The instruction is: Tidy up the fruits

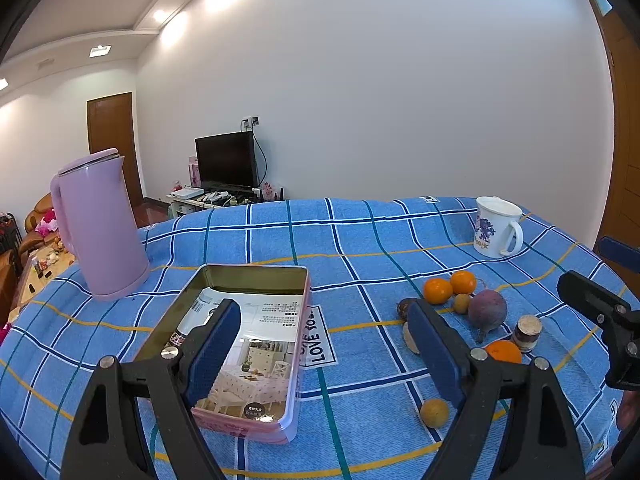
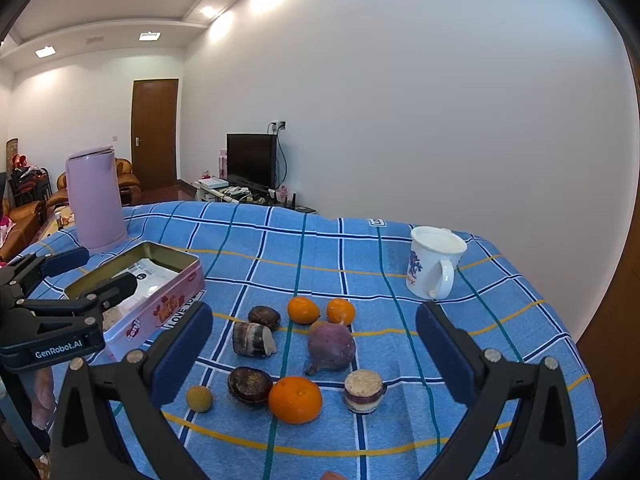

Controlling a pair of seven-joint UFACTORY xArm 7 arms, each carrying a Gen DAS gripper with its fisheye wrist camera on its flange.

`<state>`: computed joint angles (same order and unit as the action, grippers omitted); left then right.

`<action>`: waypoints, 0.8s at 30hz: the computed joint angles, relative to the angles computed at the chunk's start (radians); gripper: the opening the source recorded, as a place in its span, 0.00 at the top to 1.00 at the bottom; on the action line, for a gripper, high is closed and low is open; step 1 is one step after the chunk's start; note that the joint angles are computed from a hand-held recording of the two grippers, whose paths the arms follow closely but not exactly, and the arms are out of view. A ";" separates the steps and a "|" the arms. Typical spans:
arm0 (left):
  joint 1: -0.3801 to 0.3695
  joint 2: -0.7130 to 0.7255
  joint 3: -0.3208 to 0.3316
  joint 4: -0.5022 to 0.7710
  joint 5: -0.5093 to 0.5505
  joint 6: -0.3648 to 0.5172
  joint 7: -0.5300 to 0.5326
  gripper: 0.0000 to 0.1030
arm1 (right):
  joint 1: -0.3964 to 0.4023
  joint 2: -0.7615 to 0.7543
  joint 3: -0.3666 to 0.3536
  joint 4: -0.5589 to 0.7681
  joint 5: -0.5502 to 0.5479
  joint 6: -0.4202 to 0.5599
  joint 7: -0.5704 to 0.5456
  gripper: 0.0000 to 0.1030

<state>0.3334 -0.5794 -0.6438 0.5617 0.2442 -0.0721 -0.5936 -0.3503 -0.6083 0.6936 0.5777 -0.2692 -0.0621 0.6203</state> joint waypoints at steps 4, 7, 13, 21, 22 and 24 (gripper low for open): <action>0.001 -0.001 0.001 -0.003 -0.001 -0.004 -0.001 0.16 | -0.002 -0.003 0.006 -0.001 0.001 -0.005 0.003 0.00; 0.000 -0.001 0.001 -0.004 -0.002 -0.006 0.000 0.16 | -0.004 -0.004 0.009 -0.001 0.002 -0.006 0.005 0.00; -0.009 -0.004 0.010 -0.009 -0.006 -0.007 0.005 0.16 | -0.012 -0.003 0.020 0.002 0.002 -0.004 0.007 0.00; -0.013 -0.006 0.014 -0.013 -0.012 -0.009 0.010 0.16 | -0.009 -0.003 0.020 0.001 0.002 -0.006 0.008 0.00; -0.013 -0.006 0.014 -0.013 -0.012 -0.009 0.010 0.16 | -0.010 -0.005 0.021 0.000 0.002 -0.006 0.009 0.00; -0.014 -0.004 0.015 -0.012 -0.012 -0.008 0.012 0.16 | -0.010 -0.004 0.020 0.000 0.002 -0.007 0.008 0.00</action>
<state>0.3198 -0.5839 -0.6288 0.5497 0.2325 -0.0805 -0.5817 -0.3602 -0.6123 0.7138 0.5780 -0.2671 -0.0693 0.6283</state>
